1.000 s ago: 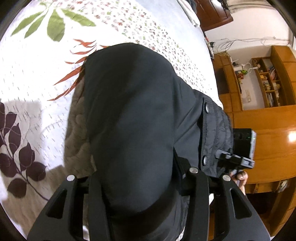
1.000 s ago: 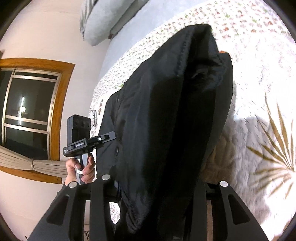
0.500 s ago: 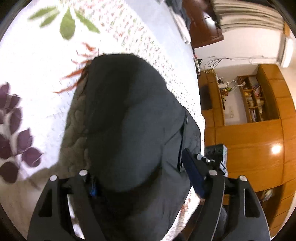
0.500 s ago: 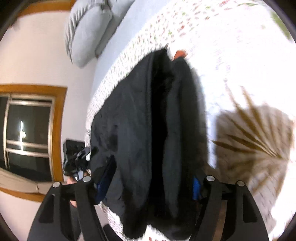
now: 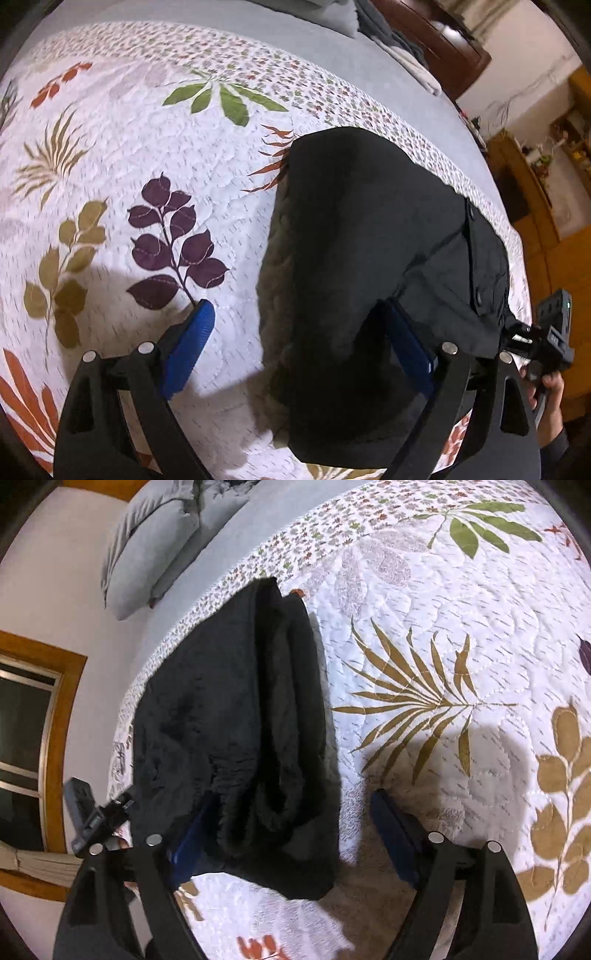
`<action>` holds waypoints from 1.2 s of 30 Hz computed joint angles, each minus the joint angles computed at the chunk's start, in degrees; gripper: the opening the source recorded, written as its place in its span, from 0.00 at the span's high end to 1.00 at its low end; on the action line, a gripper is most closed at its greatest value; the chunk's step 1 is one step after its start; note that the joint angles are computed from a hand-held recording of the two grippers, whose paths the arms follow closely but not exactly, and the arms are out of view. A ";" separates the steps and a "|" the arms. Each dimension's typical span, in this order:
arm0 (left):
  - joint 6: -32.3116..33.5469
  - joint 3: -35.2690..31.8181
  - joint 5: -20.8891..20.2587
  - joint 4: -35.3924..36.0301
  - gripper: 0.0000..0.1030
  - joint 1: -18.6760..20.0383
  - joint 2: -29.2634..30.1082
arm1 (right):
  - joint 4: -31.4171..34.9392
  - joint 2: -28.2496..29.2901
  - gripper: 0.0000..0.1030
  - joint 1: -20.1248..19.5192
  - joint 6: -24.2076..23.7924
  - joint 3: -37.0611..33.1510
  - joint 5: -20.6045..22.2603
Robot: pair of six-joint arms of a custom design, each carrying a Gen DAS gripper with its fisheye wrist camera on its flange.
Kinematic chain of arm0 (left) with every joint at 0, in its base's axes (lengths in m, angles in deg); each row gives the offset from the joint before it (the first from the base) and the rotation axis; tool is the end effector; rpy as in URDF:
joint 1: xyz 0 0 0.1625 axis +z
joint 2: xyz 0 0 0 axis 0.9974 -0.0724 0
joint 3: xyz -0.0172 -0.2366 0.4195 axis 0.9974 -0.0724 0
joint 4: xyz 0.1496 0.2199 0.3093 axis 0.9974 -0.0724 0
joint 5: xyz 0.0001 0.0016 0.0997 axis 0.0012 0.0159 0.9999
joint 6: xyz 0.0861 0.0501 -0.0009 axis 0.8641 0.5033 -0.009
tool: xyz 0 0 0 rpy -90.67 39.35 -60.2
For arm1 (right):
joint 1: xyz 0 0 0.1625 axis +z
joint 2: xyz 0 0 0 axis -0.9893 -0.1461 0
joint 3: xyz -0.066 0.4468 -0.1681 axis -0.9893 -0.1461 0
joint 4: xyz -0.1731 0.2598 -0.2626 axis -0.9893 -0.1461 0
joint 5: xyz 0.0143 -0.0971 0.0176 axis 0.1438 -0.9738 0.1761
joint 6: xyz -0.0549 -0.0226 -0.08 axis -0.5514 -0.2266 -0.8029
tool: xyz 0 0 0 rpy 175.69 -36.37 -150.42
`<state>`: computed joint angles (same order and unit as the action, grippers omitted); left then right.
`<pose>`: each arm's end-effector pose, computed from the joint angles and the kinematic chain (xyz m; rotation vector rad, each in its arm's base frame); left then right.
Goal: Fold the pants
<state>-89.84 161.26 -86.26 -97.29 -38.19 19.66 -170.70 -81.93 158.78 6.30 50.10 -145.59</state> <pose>-0.3266 -0.6475 0.0997 -0.2301 2.6519 -0.7792 -0.0328 -0.7381 0.4359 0.1009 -3.0531 0.3141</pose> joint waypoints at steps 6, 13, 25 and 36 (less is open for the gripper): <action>-1.41 7.15 1.80 -11.15 0.10 -3.89 -3.59 | -6.43 -8.78 0.17 -0.79 -0.86 8.29 5.04; -12.10 15.69 9.06 -7.69 0.05 -15.02 -8.23 | -15.65 -21.43 0.14 -1.42 -2.15 23.07 3.47; -35.41 8.42 18.10 38.60 0.03 -34.70 -9.70 | -24.71 -42.84 0.04 4.28 -8.56 40.64 -3.17; -54.18 -5.45 16.24 67.94 0.03 -43.63 -6.78 | -25.78 -53.96 0.04 12.89 -11.22 45.71 -9.79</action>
